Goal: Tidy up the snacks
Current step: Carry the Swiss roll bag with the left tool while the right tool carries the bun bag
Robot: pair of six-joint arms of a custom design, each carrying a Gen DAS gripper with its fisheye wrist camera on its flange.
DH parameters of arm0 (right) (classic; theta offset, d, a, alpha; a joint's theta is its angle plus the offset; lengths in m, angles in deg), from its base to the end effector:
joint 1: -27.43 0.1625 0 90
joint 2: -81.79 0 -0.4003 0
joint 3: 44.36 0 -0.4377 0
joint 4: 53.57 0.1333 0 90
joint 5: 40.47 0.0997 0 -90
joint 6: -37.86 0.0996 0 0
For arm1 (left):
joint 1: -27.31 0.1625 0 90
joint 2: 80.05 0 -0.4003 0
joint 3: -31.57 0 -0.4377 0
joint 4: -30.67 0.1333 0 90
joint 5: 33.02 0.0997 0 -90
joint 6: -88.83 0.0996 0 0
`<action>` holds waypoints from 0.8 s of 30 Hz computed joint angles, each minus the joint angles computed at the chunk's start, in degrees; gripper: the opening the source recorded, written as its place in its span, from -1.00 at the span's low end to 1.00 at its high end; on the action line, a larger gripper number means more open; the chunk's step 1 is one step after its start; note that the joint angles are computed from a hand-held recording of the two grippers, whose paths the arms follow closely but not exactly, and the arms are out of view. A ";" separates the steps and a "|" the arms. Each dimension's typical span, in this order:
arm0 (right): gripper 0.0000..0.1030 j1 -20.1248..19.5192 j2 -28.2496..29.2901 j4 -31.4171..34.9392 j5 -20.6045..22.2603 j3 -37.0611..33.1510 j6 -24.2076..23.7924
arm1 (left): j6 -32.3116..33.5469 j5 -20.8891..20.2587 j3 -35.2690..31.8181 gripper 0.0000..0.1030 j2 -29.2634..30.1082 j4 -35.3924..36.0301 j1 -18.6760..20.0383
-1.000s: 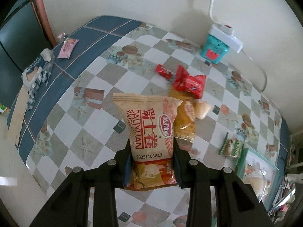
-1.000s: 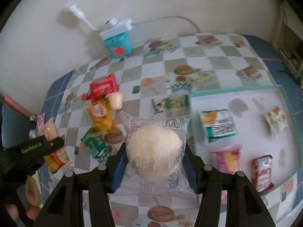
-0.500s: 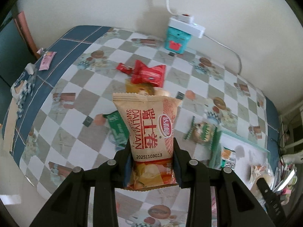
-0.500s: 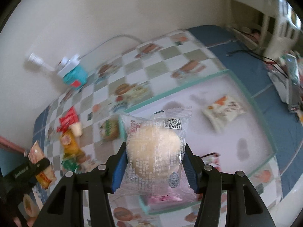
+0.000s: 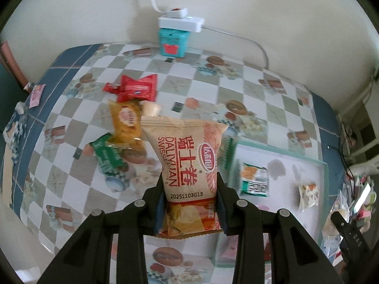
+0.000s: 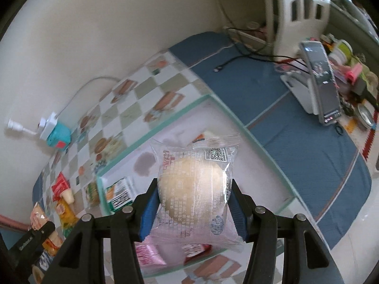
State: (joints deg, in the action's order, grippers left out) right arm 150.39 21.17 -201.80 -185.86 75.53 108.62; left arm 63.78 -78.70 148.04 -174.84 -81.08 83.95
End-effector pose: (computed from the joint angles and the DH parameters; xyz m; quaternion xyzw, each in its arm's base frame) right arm 0.3253 -0.4073 0.0767 -0.2828 -0.8390 0.3606 0.2933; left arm -0.0907 -0.5067 0.3286 0.0669 0.9237 -0.1845 0.3290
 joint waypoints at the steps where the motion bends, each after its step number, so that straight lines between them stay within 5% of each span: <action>1: 0.12 -0.20 -0.63 0.49 -0.14 0.52 0.70 | 0.01 -0.11 0.23 -0.27 0.10 0.00 -0.42; 12: 0.12 -2.57 -5.09 4.34 0.36 4.51 5.42 | 1.89 -1.83 2.45 -0.27 4.51 -0.90 -4.89; 24: 0.12 -7.38 -3.47 3.67 5.36 5.11 2.98 | 5.89 -5.19 3.47 -0.27 12.00 -5.89 -5.97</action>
State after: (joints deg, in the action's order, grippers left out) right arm 143.00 17.71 -198.14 -180.50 80.64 111.60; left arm 69.68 -83.89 151.50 -162.84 -86.97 77.98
